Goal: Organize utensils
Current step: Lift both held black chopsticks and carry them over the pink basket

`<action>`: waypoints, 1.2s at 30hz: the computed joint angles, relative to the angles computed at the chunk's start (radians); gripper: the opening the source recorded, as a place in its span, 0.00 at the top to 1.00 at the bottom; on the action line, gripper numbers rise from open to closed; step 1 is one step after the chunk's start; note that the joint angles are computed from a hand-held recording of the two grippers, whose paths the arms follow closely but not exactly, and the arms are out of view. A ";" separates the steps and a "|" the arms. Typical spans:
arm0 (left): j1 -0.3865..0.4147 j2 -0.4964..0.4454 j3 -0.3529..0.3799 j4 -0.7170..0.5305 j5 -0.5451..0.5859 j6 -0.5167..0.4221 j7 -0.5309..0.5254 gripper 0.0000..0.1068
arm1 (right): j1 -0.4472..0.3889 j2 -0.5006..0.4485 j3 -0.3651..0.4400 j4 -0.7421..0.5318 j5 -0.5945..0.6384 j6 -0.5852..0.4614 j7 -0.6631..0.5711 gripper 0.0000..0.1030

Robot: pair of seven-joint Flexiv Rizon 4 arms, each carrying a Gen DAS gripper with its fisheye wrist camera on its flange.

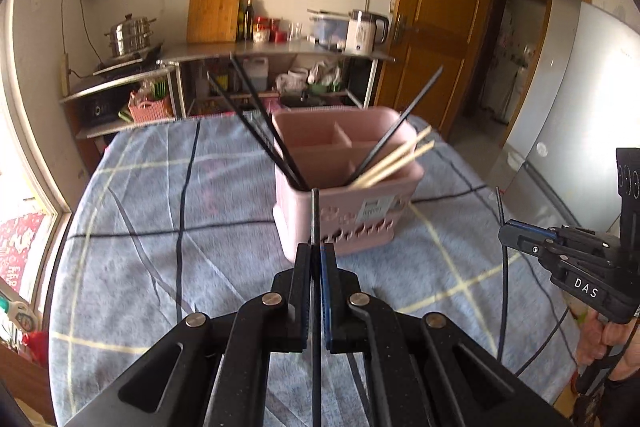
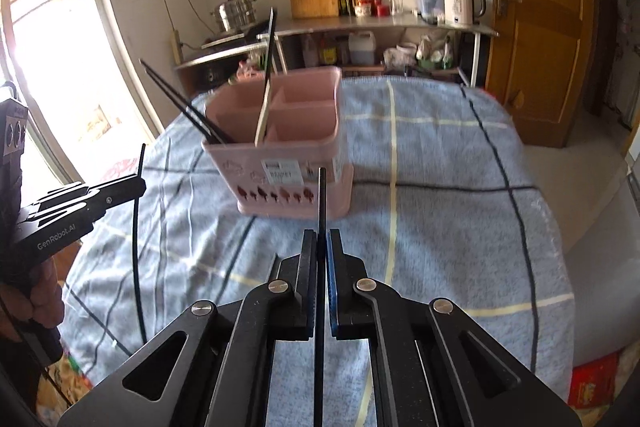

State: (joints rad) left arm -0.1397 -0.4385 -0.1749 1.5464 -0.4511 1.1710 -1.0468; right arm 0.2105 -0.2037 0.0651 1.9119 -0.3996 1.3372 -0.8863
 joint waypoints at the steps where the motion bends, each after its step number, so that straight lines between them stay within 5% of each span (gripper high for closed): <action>1: 0.001 0.003 -0.004 -0.002 -0.004 0.008 0.003 0.96 | 0.006 0.004 -0.013 -0.002 -0.024 0.016 0.017 0.96; 15: 0.037 0.061 -0.079 0.065 -0.164 0.115 0.135 0.96 | 0.006 0.051 -0.100 0.041 -0.323 0.153 0.260 0.96; 36: 0.006 0.176 -0.009 0.164 -0.215 0.059 0.144 0.96 | -0.064 0.140 -0.015 0.104 -0.410 0.136 0.316 0.96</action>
State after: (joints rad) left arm -0.1339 -0.2620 -0.1838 1.7107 -0.6658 1.2302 -0.9031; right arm 0.1469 -0.0635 0.0502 2.0158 -0.8096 1.4734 -0.5705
